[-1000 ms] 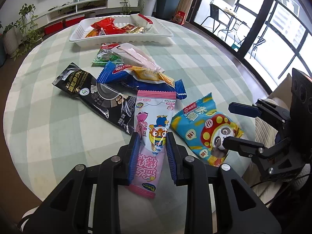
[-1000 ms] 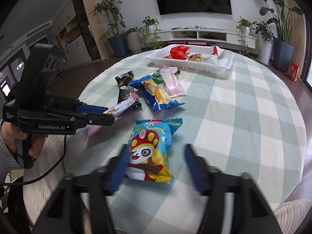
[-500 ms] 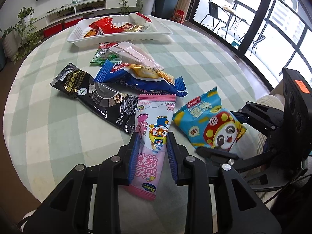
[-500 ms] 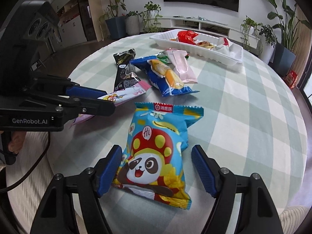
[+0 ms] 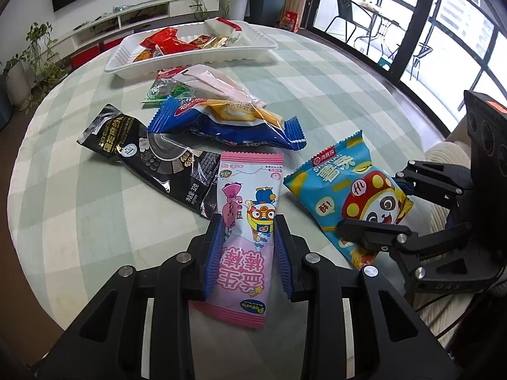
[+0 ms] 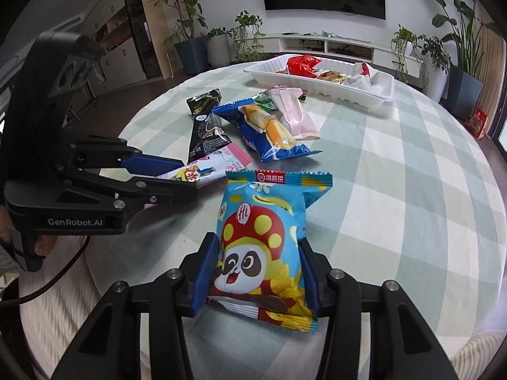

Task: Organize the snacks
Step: 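Lift the pink packet with the left tool while the right tool carries the panda bag toward the tray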

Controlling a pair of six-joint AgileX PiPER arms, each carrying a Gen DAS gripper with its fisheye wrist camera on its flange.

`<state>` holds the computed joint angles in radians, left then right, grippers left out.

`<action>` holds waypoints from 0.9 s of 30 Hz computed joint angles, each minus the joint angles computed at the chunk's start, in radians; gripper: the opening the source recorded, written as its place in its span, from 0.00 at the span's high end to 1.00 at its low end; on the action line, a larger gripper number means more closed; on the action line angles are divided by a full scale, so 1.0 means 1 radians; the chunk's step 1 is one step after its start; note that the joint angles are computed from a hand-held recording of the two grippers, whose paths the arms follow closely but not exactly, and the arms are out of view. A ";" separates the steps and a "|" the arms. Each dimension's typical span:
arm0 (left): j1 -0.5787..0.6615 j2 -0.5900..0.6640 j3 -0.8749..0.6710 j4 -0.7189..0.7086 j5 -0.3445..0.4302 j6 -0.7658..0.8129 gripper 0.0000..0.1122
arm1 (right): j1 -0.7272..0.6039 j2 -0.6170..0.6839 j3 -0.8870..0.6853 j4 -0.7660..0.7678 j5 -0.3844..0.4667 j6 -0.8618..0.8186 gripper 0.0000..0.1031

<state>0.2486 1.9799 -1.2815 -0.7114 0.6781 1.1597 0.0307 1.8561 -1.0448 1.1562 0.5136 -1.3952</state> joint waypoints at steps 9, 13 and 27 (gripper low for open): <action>0.030 -0.007 -0.007 -0.027 0.041 -0.008 0.76 | -0.096 0.044 -0.053 0.021 0.187 0.075 0.63; 0.050 -0.016 -0.008 -0.047 0.064 0.000 0.77 | -0.136 0.062 -0.069 0.043 0.259 0.095 0.63; 0.125 -0.044 -0.046 -0.128 0.169 0.013 0.81 | -0.258 0.095 -0.164 0.098 0.466 0.188 0.63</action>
<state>0.3733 1.9359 -1.3274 -0.8399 0.8468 1.1731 -0.2272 1.9513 -1.2086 1.2543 0.9792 -1.2074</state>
